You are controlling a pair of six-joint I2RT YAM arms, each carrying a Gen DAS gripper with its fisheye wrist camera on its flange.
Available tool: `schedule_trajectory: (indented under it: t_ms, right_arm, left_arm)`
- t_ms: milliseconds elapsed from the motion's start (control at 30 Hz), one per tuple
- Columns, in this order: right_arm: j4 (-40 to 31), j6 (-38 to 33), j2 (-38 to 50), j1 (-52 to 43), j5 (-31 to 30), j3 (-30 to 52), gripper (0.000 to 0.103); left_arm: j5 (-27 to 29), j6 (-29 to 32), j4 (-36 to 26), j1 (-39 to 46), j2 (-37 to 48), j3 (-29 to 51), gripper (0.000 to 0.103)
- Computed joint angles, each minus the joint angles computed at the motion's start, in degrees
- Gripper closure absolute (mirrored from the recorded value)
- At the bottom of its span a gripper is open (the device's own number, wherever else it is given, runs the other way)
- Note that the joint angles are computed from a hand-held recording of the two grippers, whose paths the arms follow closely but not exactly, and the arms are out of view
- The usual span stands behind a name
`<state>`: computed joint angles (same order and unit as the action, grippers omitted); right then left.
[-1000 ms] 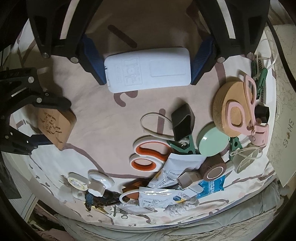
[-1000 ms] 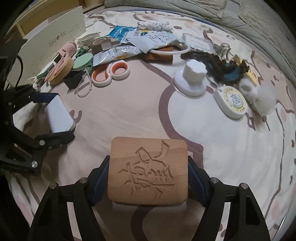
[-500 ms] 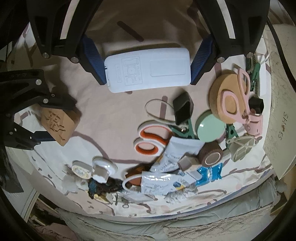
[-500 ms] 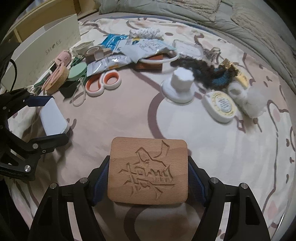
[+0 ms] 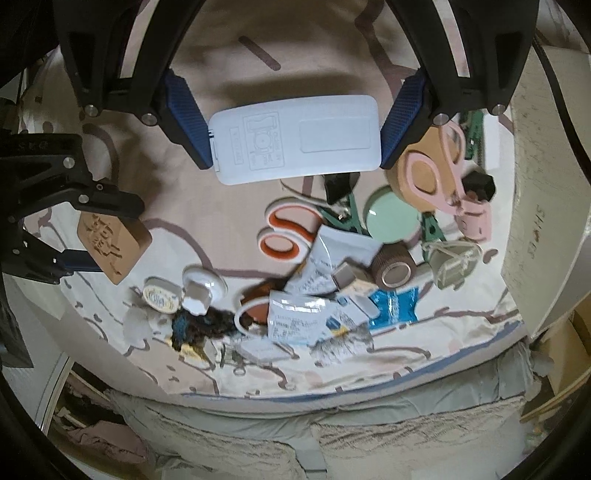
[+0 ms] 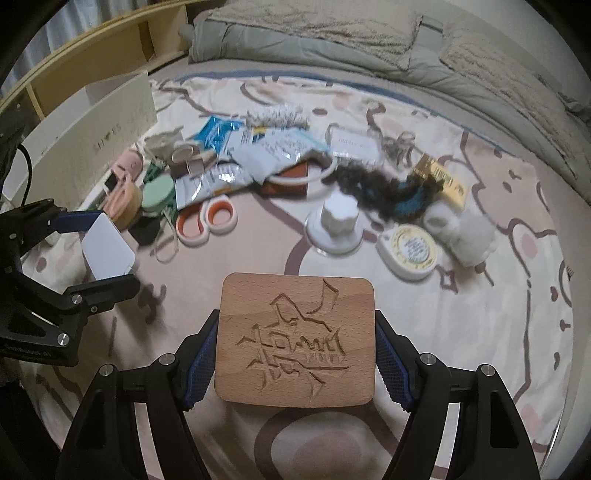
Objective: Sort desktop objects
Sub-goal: 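Carry the white case and wooden block toward the white cardboard box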
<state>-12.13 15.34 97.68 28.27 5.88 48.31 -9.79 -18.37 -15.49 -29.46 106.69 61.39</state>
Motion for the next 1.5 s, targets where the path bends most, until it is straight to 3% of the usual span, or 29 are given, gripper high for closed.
schedule_trajectory:
  t_ms: [600,1500]
  right_arm:
    - [1.5,3.3,-8.9,1.1,6.8,0.3,0.027]
    - [-0.4,5.9,-14.8,3.0,11.2,3.4,0.027]
  left_arm:
    - [-3.6,-0.9,0.2,0.0,-9.6,-2.1,0.015]
    - [-8.4,-3.0,-0.1,4.9,-25.1,-6.8,0.015]
